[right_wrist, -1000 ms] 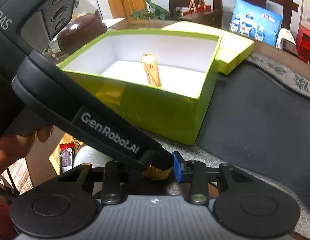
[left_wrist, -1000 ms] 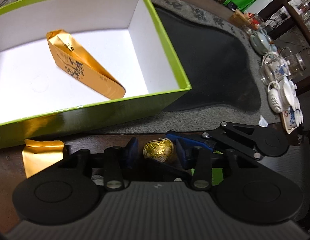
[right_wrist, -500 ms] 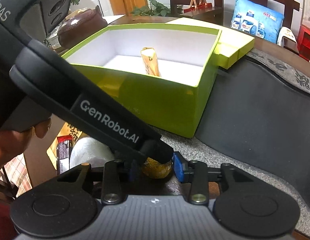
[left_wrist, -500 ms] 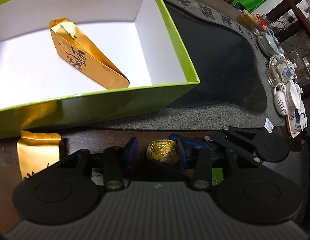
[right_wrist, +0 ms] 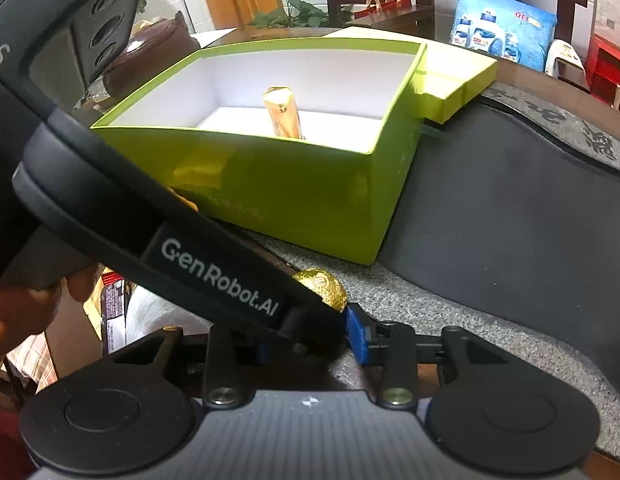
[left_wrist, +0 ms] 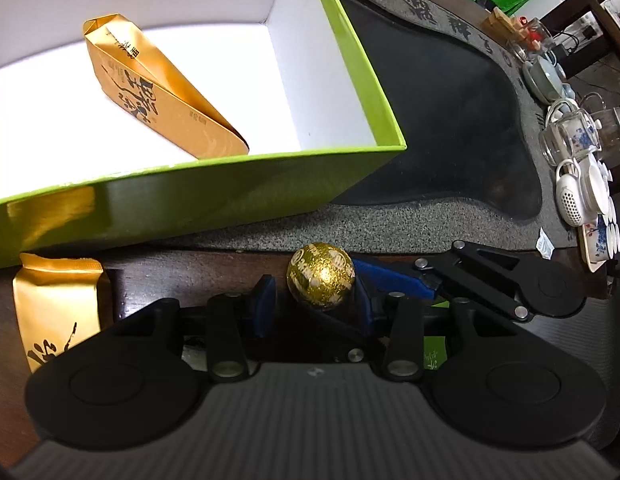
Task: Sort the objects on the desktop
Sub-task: 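Grasp the gold foil ball with the left tool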
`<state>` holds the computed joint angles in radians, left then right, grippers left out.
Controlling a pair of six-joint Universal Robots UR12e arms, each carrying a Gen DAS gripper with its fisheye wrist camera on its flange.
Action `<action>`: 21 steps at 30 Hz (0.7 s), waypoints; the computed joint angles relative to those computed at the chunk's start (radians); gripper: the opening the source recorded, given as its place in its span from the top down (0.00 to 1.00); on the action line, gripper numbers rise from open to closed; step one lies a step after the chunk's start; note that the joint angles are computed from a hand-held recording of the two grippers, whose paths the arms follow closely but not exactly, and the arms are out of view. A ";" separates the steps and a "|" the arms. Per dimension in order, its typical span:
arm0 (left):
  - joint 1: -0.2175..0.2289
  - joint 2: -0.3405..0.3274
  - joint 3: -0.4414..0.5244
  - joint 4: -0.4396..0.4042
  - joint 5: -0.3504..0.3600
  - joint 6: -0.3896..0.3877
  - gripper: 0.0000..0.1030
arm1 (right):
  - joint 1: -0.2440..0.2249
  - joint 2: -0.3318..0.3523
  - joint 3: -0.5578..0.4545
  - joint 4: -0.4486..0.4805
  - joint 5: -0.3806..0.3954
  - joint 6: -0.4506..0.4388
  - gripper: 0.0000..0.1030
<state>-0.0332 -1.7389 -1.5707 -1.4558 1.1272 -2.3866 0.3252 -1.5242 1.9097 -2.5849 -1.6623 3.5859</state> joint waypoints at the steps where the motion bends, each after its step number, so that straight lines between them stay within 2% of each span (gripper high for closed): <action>1: 0.001 0.000 0.000 0.003 -0.004 0.002 0.58 | 0.000 0.000 0.002 -0.008 -0.003 0.001 0.59; 5: 0.005 -0.001 0.000 0.021 -0.022 -0.010 0.57 | -0.001 0.001 0.006 -0.028 -0.015 0.006 0.49; 13: 0.004 -0.014 0.008 0.028 -0.032 -0.046 0.57 | -0.005 0.016 -0.002 -0.033 -0.019 0.019 0.61; 21: 0.004 -0.021 0.012 0.023 -0.048 -0.067 0.57 | -0.006 0.019 -0.003 -0.035 -0.032 0.035 0.59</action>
